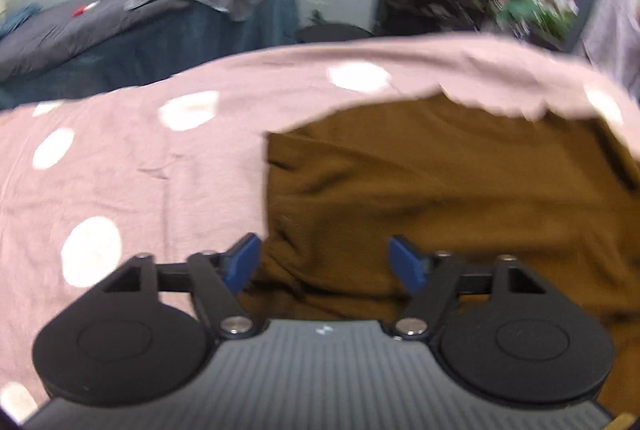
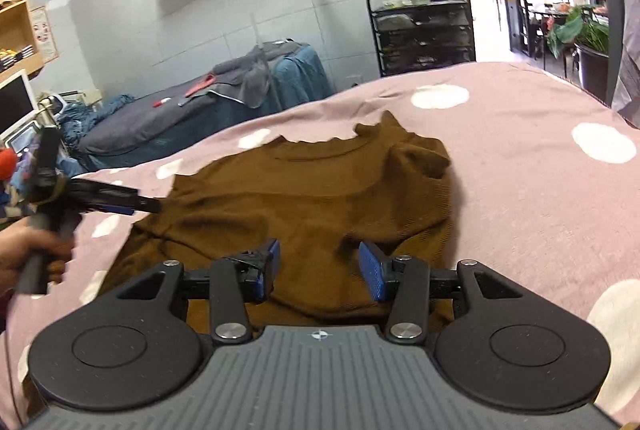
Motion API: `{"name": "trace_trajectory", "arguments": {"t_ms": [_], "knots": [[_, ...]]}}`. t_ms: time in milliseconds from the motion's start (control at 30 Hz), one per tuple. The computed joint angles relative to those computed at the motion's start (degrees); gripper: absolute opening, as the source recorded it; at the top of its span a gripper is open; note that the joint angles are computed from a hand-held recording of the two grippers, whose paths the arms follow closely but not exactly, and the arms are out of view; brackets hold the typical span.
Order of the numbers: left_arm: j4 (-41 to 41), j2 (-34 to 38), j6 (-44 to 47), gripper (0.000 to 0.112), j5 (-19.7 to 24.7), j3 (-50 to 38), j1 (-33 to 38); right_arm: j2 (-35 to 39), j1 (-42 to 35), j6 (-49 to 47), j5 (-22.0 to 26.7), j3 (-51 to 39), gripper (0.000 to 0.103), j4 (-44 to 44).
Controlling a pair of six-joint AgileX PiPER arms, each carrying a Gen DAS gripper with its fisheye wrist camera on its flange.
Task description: Fold small clothes
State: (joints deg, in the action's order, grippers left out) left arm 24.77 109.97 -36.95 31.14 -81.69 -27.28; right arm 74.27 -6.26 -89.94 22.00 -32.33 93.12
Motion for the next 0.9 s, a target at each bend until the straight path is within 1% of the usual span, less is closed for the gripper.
{"name": "trace_trajectory", "arguments": {"t_ms": [33,100,133,167,200,233,267,300,333,367,433,500,533,600,667,700,767,800,833,867,900], "knots": [[1.4,1.2,-0.1,0.078,1.9,-1.0,-0.9,1.3,-0.6,0.5,0.1,-0.7,0.076,-0.7],[2.5,3.9,-0.6,0.078,5.5,-3.2,-1.6,2.3,-0.7,5.8,-3.7,-1.5,0.074,-2.5],[1.7,4.7,-0.6,0.087,5.5,-3.4,-1.2,2.9,-2.4,8.5,-3.3,-1.7,0.060,-3.4],[2.4,4.6,-2.4,0.097,4.3,-2.6,-0.7,3.6,-4.8,8.9,-0.6,-1.6,0.054,-2.9],[2.0,4.6,-2.9,0.101,4.6,-2.6,-0.3,3.6,-6.5,8.4,1.5,-1.5,0.054,-2.9],[0.2,4.3,-1.5,0.101,4.9,-2.6,0.3,2.9,-7.4,9.2,2.4,-1.3,0.059,-4.3],[-1.3,3.4,0.0,0.101,4.7,-1.8,0.7,1.6,-8.1,9.3,3.6,-0.6,0.072,-5.1],[-1.7,1.9,1.0,0.101,3.8,-0.1,0.9,0.1,-9.3,8.0,5.4,0.3,0.079,-4.5],[-0.7,0.2,1.0,0.102,3.0,2.0,0.6,-1.7,-10.5,5.7,6.9,1.7,0.089,-3.4],[0.9,-1.7,0.5,0.103,2.6,4.2,0.1,-3.5,-11.3,4.5,7.9,2.8,0.091,-3.4],[2.6,-5.7,0.8,0.103,2.0,8.7,-0.9,-5.8,-13.4,4.3,10.5,3.8,0.091,-6.6],[0.3,-10.1,4.0,0.103,1.5,13.6,-1.3,-7.6,-14.0,6.9,11.5,3.8,0.091,-12.0],[-1.5,-12.7,6.1,0.103,1.3,16.3,-1.4,-8.1,-14.8,9.1,13.0,3.5,0.091,-15.1],[-4.3,-17.8,9.1,0.103,1.4,21.7,-1.9,-8.9,-17.1,13.6,18.5,2.8,0.091,-20.9],[-7.0,-24.0,11.9,0.103,1.5,27.9,-2.3,-9.9,-20.0,16.8,25.5,2.3,0.091,-25.5],[-10.3,-27.5,15.4,0.103,0.8,31.2,-1.8,-10.4,-21.4,18.2,29.5,2.3,0.091,-27.7],[-21.7,-34.8,26.7,0.103,-0.2,37.7,0.7,-10.8,-24.6,18.9,37.8,2.7,0.091,-31.3],[-27.4,-38.1,32.2,0.103,0.4,40.4,2.3,-11.5,-25.7,19.1,41.4,3.0,0.091,-33.6],[-32.8,-40.6,37.5,0.102,1.8,42.5,4.2,-12.2,-26.2,18.9,43.8,3.6,0.091,-35.8],[-36.1,-42.8,40.7,0.101,3.6,44.2,5.7,-13.3,-26.0,19.2,45.2,4.3,0.091,-38.0],[-39.1,-44.4,43.8,0.096,5.5,45.4,7.3,-14.4,-25.4,20.0,45.9,5.0,0.091,-40.0]]}}
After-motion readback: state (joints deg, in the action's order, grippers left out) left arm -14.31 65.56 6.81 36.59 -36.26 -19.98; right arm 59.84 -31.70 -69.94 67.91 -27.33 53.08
